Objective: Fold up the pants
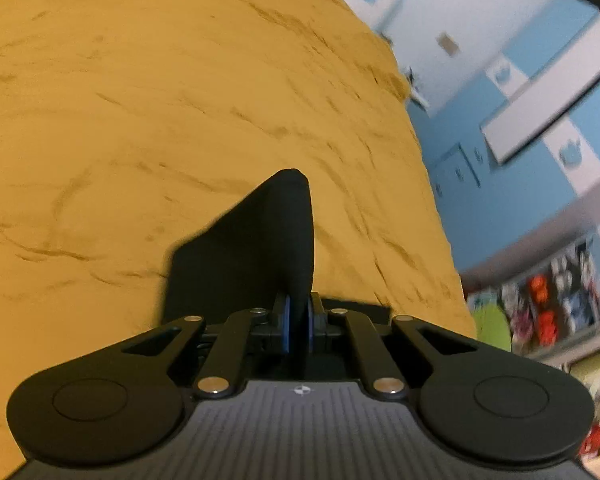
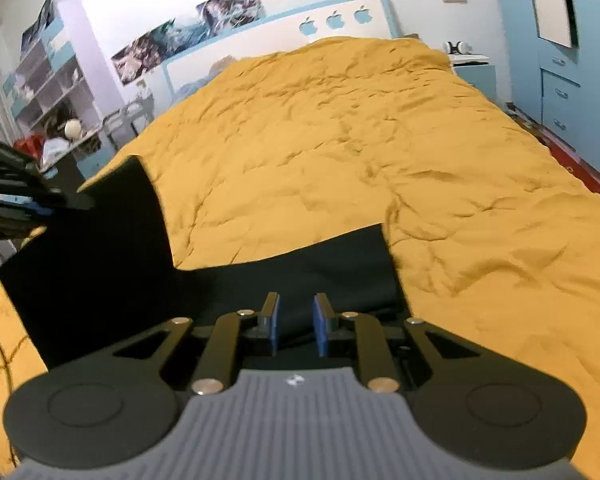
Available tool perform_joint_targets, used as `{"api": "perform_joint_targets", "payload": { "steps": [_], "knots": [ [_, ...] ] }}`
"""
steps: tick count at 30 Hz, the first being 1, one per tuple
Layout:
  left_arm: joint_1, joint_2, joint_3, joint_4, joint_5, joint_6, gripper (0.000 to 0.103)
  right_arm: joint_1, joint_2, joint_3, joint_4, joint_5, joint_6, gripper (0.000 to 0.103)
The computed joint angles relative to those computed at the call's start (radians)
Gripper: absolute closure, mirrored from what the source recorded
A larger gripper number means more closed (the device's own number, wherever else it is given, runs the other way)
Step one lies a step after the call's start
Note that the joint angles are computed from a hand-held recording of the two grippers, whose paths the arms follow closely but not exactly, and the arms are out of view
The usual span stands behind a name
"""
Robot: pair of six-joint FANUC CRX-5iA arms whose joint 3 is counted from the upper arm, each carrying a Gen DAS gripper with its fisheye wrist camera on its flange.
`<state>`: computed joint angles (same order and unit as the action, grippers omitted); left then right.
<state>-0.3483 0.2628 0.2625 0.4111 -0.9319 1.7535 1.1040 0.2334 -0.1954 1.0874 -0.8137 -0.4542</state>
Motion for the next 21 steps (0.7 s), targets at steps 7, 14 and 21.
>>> {"api": "perform_joint_targets", "payload": {
  "steps": [7, 14, 21],
  "knots": [
    [-0.106, 0.175, 0.118, -0.034, -0.050, 0.049, 0.095, 0.005, -0.054, -0.083, 0.005, 0.017, -0.059, 0.088],
    [-0.099, 0.237, 0.106, 0.051, -0.089, -0.011, 0.084, -0.018, -0.046, -0.103, 0.022, 0.106, -0.132, 0.088],
    [-0.086, 0.136, 0.027, 0.057, -0.024, -0.138, 0.066, -0.046, -0.002, -0.070, 0.076, 0.207, -0.198, 0.071]
  ]
}}
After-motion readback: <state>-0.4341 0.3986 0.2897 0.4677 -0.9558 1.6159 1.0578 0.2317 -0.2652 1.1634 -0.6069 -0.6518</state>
